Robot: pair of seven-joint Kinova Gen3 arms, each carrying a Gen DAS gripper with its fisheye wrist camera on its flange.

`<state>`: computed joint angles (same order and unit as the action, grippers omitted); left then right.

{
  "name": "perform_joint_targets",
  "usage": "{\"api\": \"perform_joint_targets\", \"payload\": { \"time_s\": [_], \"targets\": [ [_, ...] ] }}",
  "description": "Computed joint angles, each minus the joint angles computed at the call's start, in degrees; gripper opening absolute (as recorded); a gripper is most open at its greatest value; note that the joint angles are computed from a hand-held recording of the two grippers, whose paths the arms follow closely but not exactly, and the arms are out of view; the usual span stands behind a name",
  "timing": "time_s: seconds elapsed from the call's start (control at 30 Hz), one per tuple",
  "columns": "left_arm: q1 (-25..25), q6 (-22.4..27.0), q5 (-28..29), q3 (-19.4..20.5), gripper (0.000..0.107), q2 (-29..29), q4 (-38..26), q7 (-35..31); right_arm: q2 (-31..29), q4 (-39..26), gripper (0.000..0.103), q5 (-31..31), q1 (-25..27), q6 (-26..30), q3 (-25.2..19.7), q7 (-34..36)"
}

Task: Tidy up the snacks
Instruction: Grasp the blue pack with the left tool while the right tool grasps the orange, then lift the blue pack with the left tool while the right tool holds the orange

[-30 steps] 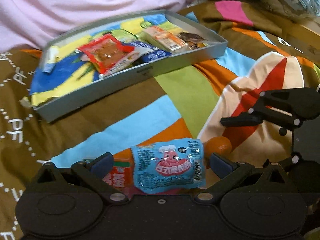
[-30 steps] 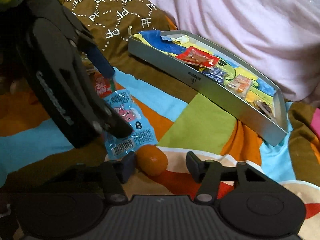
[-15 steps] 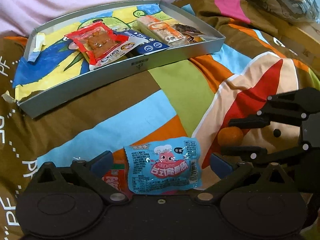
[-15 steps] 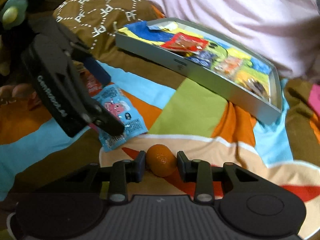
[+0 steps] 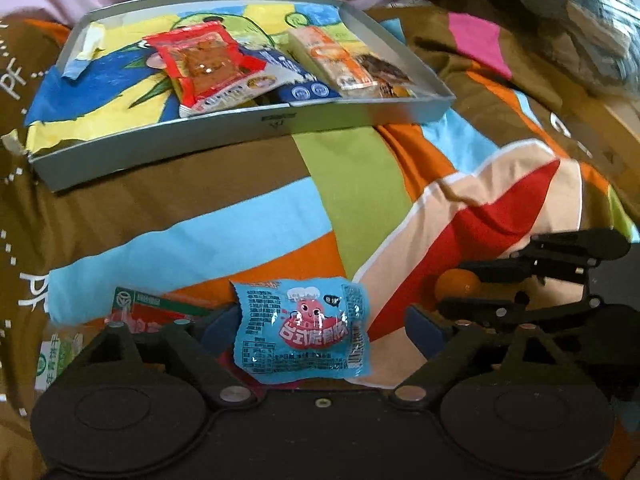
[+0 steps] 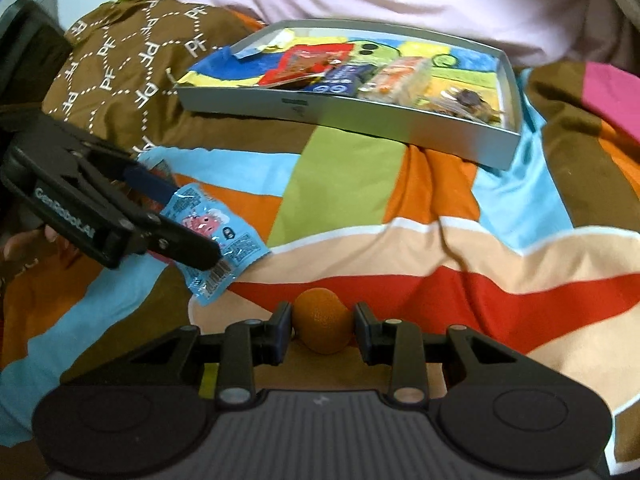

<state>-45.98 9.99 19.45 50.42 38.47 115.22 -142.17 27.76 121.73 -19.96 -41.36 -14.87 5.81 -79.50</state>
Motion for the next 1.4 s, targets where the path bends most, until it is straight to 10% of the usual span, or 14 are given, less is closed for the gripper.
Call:
{"api": "perform_joint_targets", "payload": {
  "time_s": [0.57,1.13,1.4],
  "targets": [
    [-10.93,0.59,8.47,12.57,0.081,6.93,1.77,0.47,-1.18,1.08,0.038,1.24,1.20,0.48,-0.52,-0.14],
    [-14.56,-3.84,-3.00,19.41,0.081,13.74,4.37,9.78,-0.96,0.90,0.038,0.92,1.09,0.45,-0.49,-0.53],
    [-8.47,0.47,-3.66,12.34,0.069,8.33,3.28,9.25,-0.95,0.89,0.038,0.92,1.16,0.45,-0.54,-0.53]
  ]
}}
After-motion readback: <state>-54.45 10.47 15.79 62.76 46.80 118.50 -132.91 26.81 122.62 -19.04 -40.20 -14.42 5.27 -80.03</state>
